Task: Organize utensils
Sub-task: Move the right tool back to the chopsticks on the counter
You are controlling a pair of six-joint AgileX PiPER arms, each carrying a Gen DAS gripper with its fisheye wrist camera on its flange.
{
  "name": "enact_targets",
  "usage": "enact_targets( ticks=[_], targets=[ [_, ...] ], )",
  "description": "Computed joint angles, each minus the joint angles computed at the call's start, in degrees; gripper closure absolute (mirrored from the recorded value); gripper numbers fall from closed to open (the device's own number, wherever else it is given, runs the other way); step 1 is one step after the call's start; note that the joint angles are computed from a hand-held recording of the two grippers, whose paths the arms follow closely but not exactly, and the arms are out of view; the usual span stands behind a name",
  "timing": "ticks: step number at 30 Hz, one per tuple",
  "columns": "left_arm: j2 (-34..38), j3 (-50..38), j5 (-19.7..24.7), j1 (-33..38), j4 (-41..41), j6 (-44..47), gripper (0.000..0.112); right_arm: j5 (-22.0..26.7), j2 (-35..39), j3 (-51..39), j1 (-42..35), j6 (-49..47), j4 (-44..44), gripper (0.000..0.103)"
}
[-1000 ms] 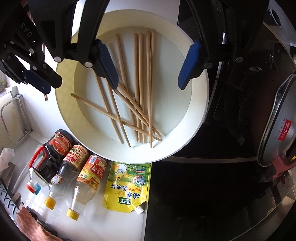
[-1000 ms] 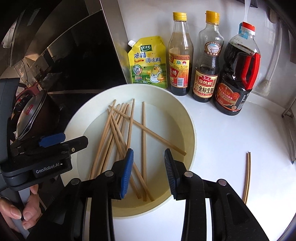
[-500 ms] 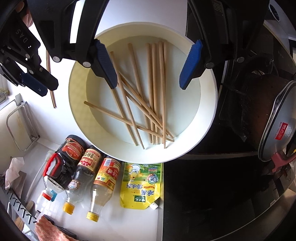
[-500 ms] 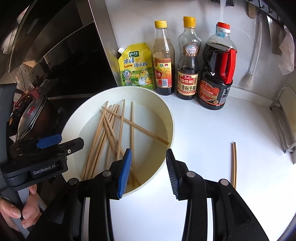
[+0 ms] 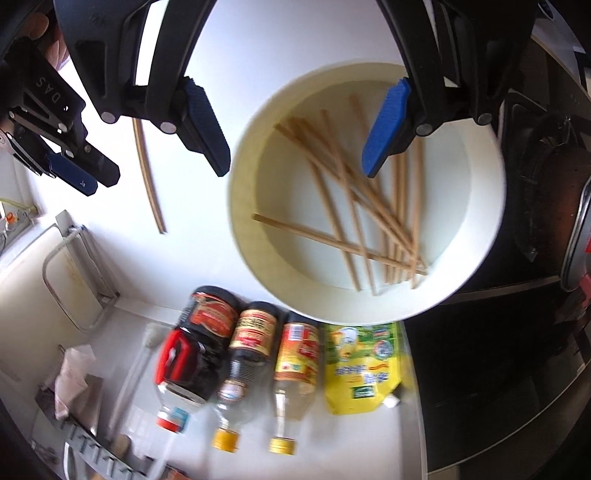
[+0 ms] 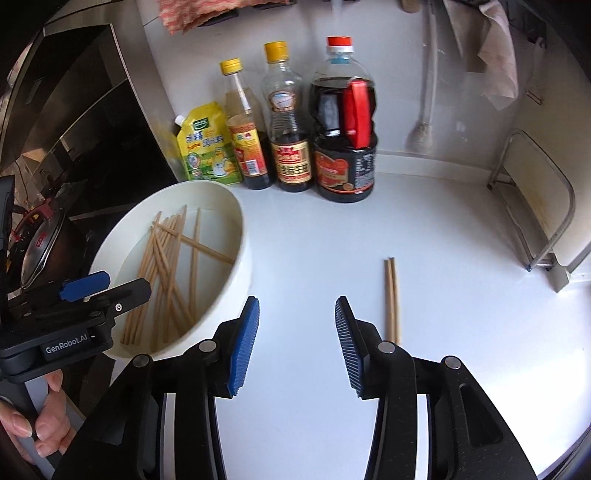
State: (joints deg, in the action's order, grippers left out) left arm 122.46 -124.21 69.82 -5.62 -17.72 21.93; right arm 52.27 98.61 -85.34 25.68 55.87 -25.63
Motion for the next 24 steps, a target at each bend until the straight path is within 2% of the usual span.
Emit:
enact_targets(
  ticks=[5,10,20,24],
  targets=[
    [-4.21,7.62,-3.18,-4.49,0.17,0.26,0.038,-2.45,-6.94,11.65,-3.09,2.79,-1.6,0.061],
    [-7.68,14.65,-7.04,-9.07,1.69,-1.03,0.033,-6.9,-11.57,22.28,-7.07,2.62,-0.48,0.061],
    [-9.95,21.95,-11.58,-14.49,7.98,-6.73,0.031,-19.28,-8.44,30.86,-12.99,-3.9,3.25,0.061],
    [-10.53,23.87,-12.92,-15.25,9.36,-8.24,0.031,-22.28,-6.23,31.3,-13.69,-6.18,4.47,0.061]
  ],
)
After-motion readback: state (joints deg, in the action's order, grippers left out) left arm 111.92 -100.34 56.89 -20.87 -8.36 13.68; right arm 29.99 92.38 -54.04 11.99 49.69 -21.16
